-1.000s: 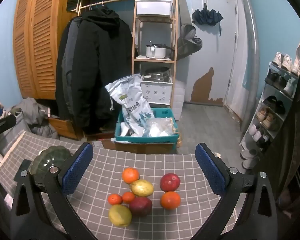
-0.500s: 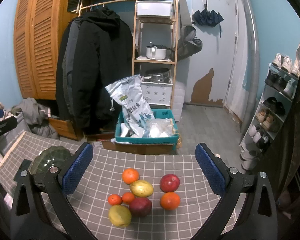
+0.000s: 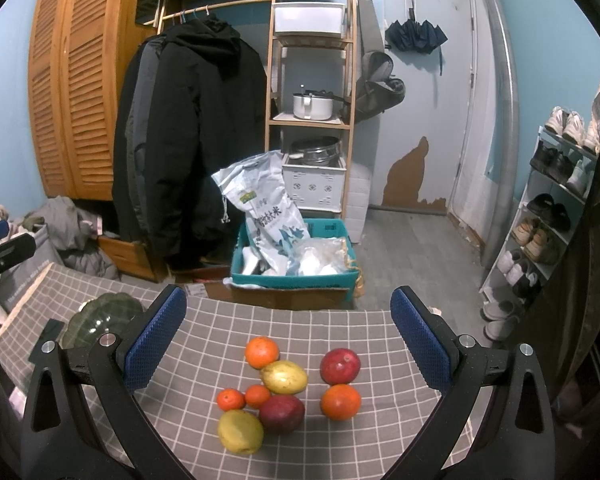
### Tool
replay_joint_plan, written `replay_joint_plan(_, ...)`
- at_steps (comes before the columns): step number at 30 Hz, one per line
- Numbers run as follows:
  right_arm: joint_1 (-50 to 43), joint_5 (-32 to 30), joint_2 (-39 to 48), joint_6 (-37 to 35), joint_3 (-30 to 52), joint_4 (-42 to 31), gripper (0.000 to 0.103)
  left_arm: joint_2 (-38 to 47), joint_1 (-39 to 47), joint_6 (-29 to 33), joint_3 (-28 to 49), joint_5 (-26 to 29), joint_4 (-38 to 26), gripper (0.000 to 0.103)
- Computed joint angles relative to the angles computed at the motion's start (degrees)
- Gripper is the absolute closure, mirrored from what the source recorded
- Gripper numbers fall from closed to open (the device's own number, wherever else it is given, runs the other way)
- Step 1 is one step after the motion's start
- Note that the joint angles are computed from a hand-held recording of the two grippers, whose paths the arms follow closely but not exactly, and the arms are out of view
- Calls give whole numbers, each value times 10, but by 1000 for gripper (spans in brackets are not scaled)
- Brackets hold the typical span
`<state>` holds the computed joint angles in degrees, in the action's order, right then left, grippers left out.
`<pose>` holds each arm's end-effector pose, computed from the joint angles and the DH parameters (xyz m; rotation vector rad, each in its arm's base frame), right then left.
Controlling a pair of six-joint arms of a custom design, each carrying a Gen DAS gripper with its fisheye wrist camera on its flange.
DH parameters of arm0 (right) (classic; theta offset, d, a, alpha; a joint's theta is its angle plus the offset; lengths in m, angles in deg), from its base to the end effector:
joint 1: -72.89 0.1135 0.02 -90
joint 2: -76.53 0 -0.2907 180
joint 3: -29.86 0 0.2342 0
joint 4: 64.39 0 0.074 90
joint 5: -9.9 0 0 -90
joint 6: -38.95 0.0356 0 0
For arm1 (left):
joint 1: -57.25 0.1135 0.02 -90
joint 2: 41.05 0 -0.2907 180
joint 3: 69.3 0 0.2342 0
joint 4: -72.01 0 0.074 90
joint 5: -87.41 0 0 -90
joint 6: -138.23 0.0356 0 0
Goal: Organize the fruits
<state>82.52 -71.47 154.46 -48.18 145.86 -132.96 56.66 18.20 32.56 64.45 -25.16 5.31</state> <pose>0.2352 0.0345 0.4868 -0.0333 2.0963 -0.0268 0.2729 -0.2038 0.4849 0.1874 2.0571 -0.1736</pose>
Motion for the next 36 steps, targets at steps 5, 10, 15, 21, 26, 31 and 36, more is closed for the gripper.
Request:
replay_joint_plan(5,1,1,0,0,0,0,3,4,0,-1,8,1,-6,1)
replay_joint_plan(10,2,2,-1,1,0,0,3,1,-1,-1,2,0,-1,1)
replay_joint_plan(15,3,2,0,1,2,-1,3,1,-2,-2,1,-2,0,1)
replay_joint_plan(21,3,3,1,1,4,-2,3,0,-1,-2,-1,0,1,1)
replay_joint_plan(26,4,3,1,2,4,-2,3,-2,-1,-2,-5,0,3,1)
replay_joint_plan(31,5,4,1,3,5,-2,3,-2,-1,-2,-6,0,5,1)
replay_joint_plan(36,5,4,0,2,4,-2,3,-2,-1,-2,-7,0,5,1)
